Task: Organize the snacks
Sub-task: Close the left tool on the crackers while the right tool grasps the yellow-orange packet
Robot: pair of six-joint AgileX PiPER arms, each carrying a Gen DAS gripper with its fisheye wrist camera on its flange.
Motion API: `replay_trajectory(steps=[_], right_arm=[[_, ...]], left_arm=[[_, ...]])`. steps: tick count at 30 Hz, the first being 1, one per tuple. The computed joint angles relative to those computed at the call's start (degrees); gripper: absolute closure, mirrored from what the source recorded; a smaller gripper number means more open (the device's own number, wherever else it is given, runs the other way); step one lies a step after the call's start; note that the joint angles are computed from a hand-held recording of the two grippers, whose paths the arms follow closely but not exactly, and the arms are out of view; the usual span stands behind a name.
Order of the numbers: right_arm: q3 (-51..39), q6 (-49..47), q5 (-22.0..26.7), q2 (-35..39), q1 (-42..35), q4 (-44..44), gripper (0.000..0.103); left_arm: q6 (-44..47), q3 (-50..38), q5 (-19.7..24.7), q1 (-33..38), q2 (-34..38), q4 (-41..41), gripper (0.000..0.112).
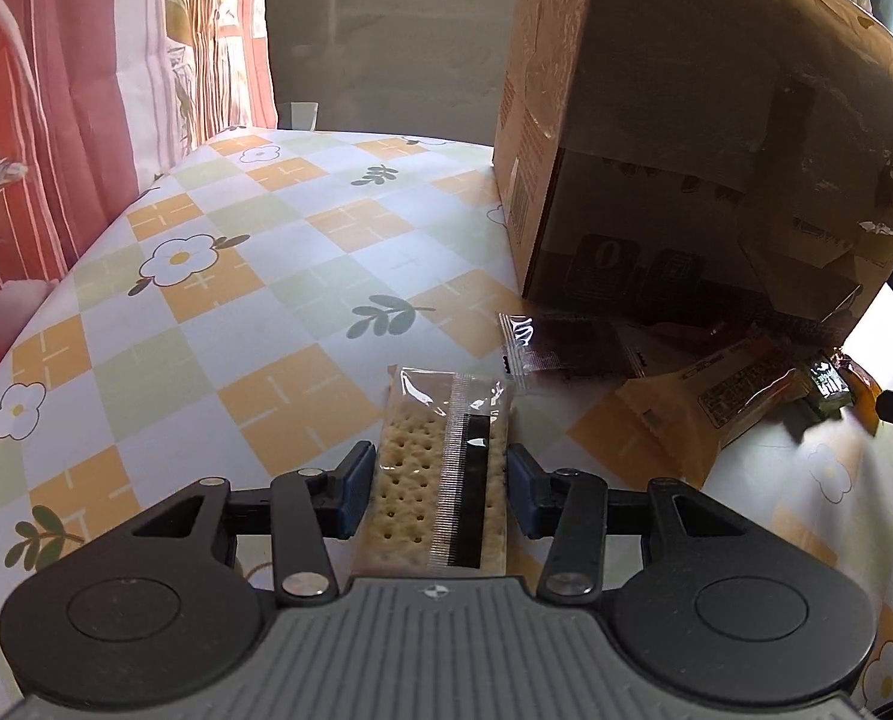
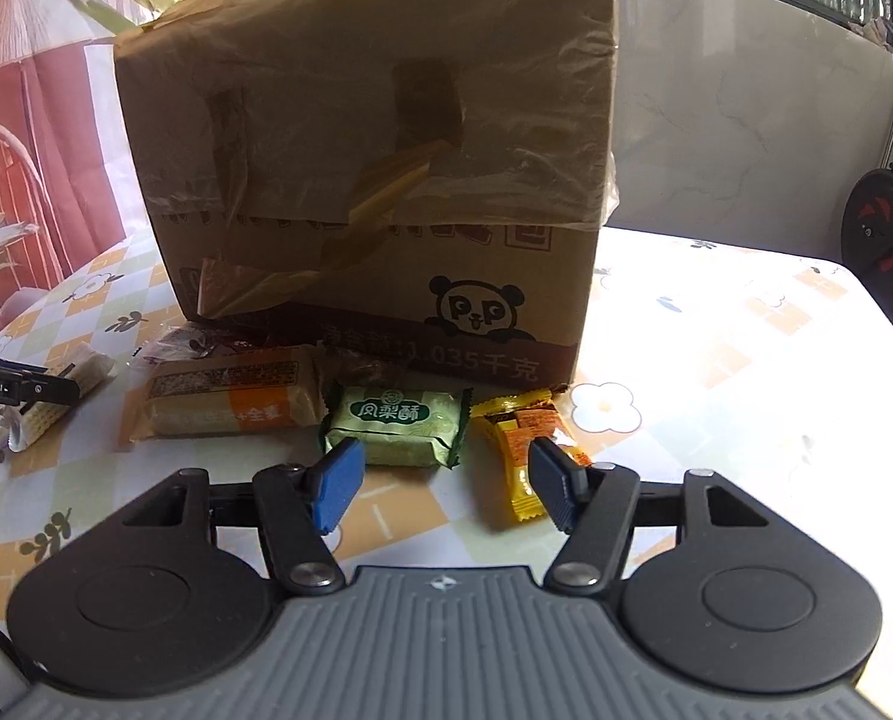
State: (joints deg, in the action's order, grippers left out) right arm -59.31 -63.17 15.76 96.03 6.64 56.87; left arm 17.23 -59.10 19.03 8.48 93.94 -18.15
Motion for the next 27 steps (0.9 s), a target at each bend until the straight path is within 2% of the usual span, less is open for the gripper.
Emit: replay_trajectory(steps=[3,7,12,16,19,23,27], right_arm=[[-1.6,-4.1,-2.7,2.7,-1.0,2.0,0.044],[-4.1,-10.8,-2.9,6.3,-2.1,6.2,0.046],[-6.8,-8.6,-1.3,9.1,-2.6,2.1,0.048],[-5.7,-19.3,-0.4,9.8,-4.0,13.9,0.048],[-4.2,-25.5,-0.5,9.2,-4.2,19.6,0.051],[-2.3,-34.7,-0.3,8.6,-3.9,27.1,0.064],[-0.5,-40.0,0.3,7.7,-4.1,31.4,0.067]], left_arm=[[-1.2,0.4,-1.4,-1.5,0.3,-0.3,0.063],[-2.1,1.6,-2.7,-2.8,0.0,0.3,0.063],[-1.2,3.2,-4.8,-3.1,-0.5,-1.1,0.063],[-3.3,3.7,-5.8,-3.6,-0.6,0.7,0.063],[-6.2,4.6,-7.3,-4.0,-0.8,3.0,0.062],[-10.8,6.7,-9.5,-4.9,-1.8,7.1,0.063],[-10.3,8.4,-11.1,-5.3,-2.7,7.5,0.063]])
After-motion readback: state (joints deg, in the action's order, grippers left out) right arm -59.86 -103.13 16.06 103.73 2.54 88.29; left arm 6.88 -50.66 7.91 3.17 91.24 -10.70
